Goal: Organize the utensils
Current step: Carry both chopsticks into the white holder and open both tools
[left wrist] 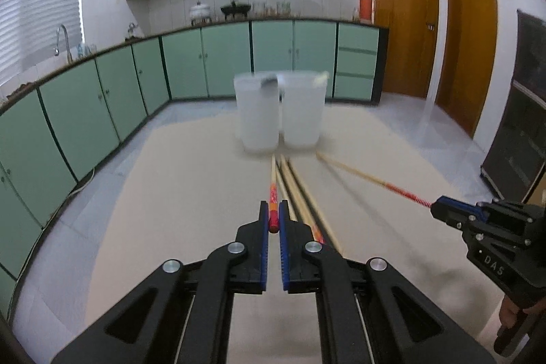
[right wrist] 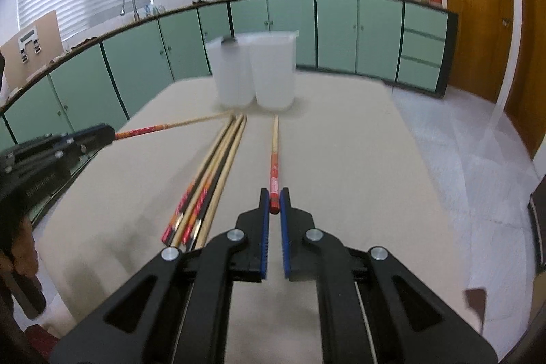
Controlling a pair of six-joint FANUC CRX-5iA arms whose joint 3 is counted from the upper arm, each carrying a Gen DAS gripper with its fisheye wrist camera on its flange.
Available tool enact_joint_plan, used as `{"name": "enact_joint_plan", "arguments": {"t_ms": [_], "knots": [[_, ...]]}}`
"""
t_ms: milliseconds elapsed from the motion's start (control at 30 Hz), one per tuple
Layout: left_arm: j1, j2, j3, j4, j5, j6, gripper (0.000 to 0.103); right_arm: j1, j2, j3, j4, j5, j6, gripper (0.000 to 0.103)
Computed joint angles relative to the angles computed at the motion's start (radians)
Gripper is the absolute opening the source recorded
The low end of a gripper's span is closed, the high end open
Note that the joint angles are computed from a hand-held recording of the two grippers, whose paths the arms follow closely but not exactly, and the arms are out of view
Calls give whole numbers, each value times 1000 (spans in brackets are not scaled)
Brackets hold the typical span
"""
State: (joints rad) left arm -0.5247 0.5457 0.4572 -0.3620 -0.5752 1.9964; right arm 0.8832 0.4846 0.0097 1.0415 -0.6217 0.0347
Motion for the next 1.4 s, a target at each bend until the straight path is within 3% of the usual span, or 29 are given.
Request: {"name": "enact_joint_plan", "arguments": {"t_ms": [133, 267, 400, 533, 833, 1067, 1233, 1400], "knots": [[20, -9, 24, 39, 37, -32, 6, -15, -16, 9, 66, -4, 8, 5], [38, 4, 72, 78, 56, -68, 6, -40, -26, 47, 44, 35, 60, 5], [48, 22, 121, 101, 58, -99, 6, -58, -26, 104, -20, 55, 142, 5], [71, 54, 169, 193, 50, -177, 6, -71, -15, 174, -94, 62, 239, 5], [109, 83, 216, 332, 40, -300, 6, -92, 60, 440, -402, -7, 616, 5], [124, 104, 276, 383, 49, -355, 6, -105, 107, 588, -458, -40, 731, 5], [132, 147, 398, 367, 45, -356, 6, -119, 166, 733, -463, -61, 799, 5], [137, 259, 633, 356, 7, -363, 6, -141, 312, 1031, -495, -146, 891, 5]]}}
